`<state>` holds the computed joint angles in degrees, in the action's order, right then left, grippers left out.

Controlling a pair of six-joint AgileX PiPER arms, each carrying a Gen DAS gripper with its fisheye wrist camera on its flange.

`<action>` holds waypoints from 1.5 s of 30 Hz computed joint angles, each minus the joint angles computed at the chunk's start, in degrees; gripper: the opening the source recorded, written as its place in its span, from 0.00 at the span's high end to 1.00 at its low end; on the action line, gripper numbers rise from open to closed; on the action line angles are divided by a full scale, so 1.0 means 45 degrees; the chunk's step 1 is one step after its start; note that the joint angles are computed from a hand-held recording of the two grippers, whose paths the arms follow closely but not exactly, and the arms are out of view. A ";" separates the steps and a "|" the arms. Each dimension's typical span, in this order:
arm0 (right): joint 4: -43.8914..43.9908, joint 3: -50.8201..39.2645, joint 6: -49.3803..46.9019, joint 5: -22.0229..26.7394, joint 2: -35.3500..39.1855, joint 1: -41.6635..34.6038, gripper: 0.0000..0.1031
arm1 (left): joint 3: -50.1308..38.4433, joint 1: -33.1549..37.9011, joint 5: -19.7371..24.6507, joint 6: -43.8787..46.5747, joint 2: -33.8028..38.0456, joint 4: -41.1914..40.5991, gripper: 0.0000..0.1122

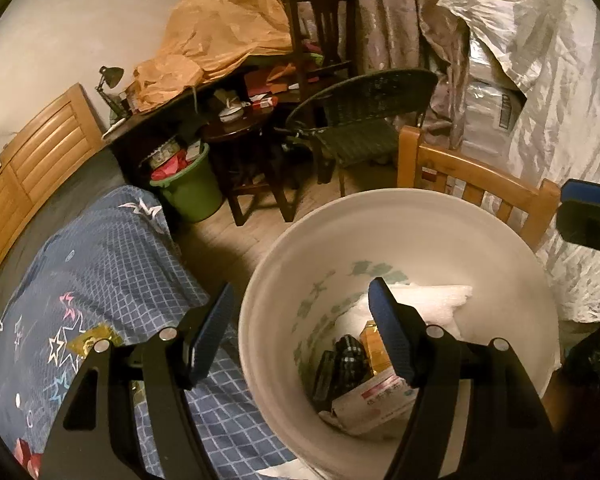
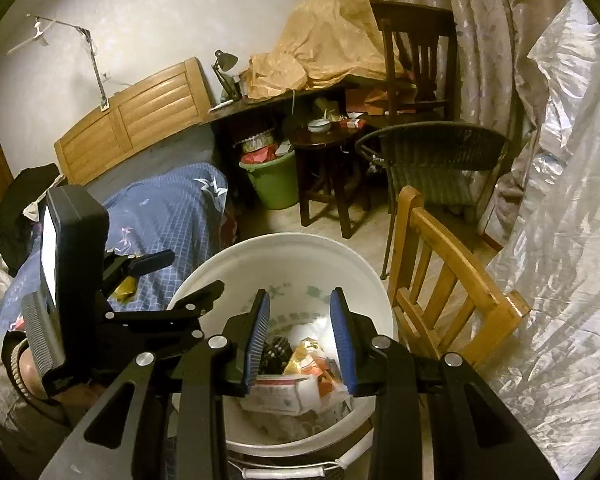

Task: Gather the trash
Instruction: 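Move both tools back toward the trash pile on the bed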

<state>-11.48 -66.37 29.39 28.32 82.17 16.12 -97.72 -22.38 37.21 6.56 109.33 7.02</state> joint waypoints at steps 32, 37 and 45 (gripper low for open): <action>-1.6268 0.1788 1.7709 0.5694 0.0929 1.0551 0.54 | 0.8308 0.7860 -0.5120 0.1912 -0.7840 -0.3410 0.25; -1.5729 -0.0064 1.7359 0.4762 0.2698 1.1361 0.46 | 0.7825 1.1602 -0.3247 0.8278 -0.7770 -0.9707 0.25; -1.3311 -0.4665 1.4183 0.3086 0.6136 1.2247 0.44 | 0.4679 1.7524 0.0812 1.0989 -0.4458 -1.2343 0.25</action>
<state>-71.38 -87.36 93.21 42.21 109.78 71.23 -76.67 56.48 40.86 56.01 89.27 -48.53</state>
